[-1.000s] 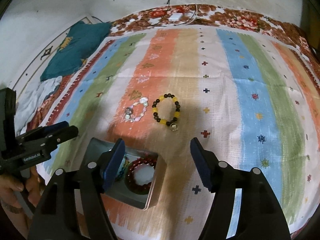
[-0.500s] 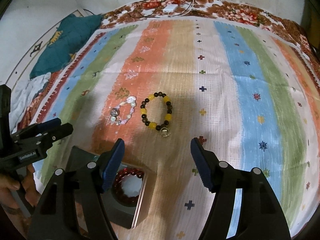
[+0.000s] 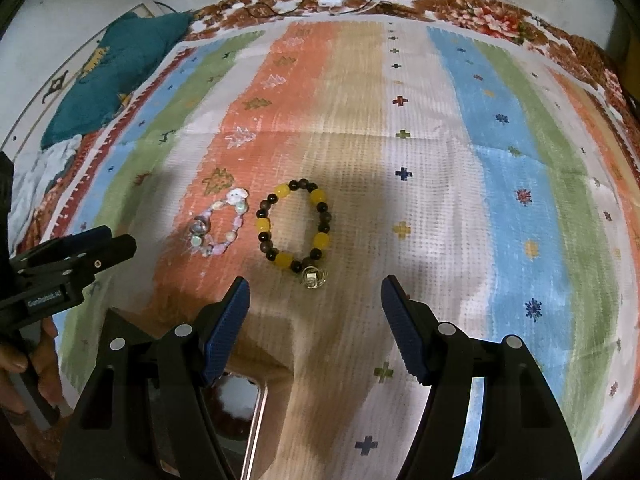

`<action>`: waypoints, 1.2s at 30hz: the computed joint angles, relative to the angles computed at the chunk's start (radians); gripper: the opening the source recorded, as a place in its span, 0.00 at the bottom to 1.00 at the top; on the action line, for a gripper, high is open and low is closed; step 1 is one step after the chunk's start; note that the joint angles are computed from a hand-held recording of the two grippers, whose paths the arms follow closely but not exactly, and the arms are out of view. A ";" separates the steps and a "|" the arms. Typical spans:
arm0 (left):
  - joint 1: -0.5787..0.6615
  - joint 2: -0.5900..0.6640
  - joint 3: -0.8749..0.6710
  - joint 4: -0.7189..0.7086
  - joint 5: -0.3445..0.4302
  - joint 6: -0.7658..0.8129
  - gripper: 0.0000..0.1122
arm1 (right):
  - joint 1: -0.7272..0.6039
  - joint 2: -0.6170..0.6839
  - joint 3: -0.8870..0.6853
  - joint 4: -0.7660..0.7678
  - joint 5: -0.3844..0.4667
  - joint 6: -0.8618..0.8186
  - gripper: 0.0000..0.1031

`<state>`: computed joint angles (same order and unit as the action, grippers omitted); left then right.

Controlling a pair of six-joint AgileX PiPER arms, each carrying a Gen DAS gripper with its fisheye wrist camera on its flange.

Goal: Organize jewelry
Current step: 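Close the left gripper on the white-pink bracelet while the right approaches the yellow-black bracelet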

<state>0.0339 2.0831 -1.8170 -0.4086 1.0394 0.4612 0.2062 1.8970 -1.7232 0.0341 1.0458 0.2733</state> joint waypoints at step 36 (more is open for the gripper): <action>-0.068 0.228 -0.293 0.072 0.094 -0.072 0.55 | -0.049 0.221 -0.196 0.069 0.074 -0.029 0.66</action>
<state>-0.0336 2.3110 -2.1101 -0.3365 1.1336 0.3896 0.1572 2.1183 -1.9193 0.1027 1.1199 0.2446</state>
